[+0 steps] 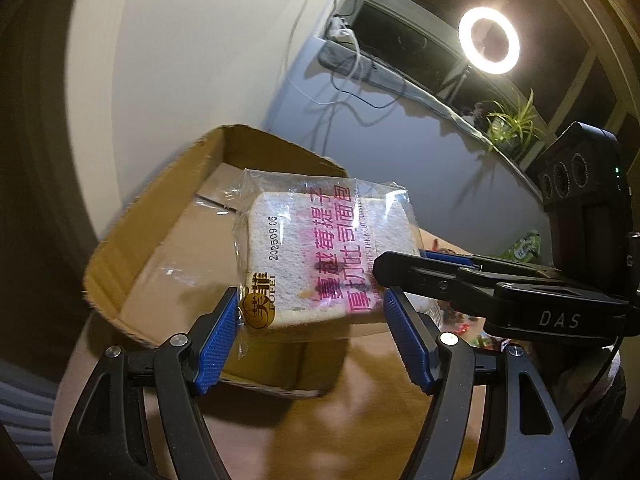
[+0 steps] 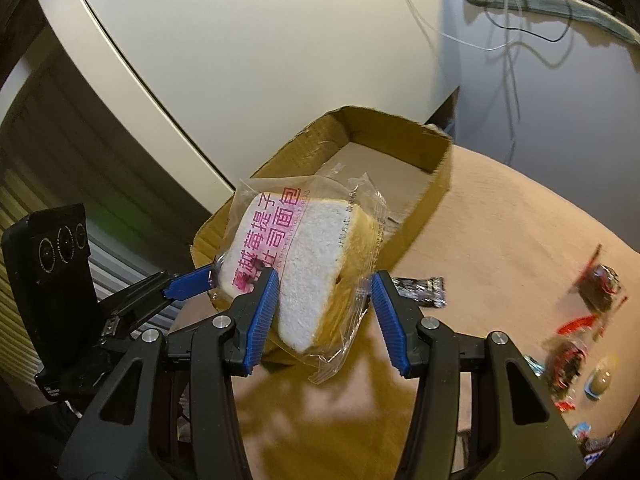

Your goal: Organize snacks

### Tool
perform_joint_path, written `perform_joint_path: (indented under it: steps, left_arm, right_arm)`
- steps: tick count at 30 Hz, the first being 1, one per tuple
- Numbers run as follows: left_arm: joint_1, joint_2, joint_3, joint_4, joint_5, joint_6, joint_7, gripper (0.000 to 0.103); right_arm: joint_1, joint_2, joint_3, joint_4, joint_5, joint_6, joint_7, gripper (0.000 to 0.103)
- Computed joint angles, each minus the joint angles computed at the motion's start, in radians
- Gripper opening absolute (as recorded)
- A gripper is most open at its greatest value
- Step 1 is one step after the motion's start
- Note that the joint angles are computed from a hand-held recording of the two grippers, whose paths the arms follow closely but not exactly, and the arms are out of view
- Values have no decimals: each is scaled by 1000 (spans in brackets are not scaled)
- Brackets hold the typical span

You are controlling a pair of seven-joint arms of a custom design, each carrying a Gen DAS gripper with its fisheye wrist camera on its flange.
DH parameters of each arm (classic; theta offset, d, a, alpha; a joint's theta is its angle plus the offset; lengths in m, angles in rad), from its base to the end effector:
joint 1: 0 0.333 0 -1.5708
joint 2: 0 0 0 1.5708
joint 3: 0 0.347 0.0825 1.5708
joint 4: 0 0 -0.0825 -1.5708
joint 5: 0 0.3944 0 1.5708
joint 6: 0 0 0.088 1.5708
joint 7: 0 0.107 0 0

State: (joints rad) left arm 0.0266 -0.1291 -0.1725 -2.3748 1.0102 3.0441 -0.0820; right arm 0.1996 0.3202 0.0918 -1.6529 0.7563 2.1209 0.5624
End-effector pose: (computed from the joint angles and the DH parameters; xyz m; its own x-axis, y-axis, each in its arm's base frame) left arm 0.4972 -0.1413 0.4634 0.3287 -0.8616 0.3868 -0.5743 -0.5075 -0.6423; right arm 0.6544 0.2210 0.4781 0.8131 -0.4710 -0.3421 -0.5792 -0.5964 -0.5557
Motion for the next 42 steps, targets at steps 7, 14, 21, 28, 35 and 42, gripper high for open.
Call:
perform_joint_path:
  steps: [7,14,21,28,35,42]
  left_arm:
    - [8,-12,2,-14,-12,-23,-2,71]
    - [2,-13,1,-12,-28,-53,0,71]
    - [-3,-27,-6,-13,-12,-94,-13,71]
    - [-7,-26,-5,-4,6,-109,-24,71]
    - [-20,-26,-11,7,15,-126,-26,71]
    - [-49,-1,-17,39,1,-134,9,71]
  right_arm:
    - [22,24,11,23,-16,-1,8,52]
    - [37,52,18,53,-25,2,30,52]
    - [33,55,19,52,-11,58,38,65]
    - [20,52,13,47,-12,80,37,69]
    - [-6,25,3,7,4,118,19,69]
    - [-48,2,-18,-34,36,156,10,69]
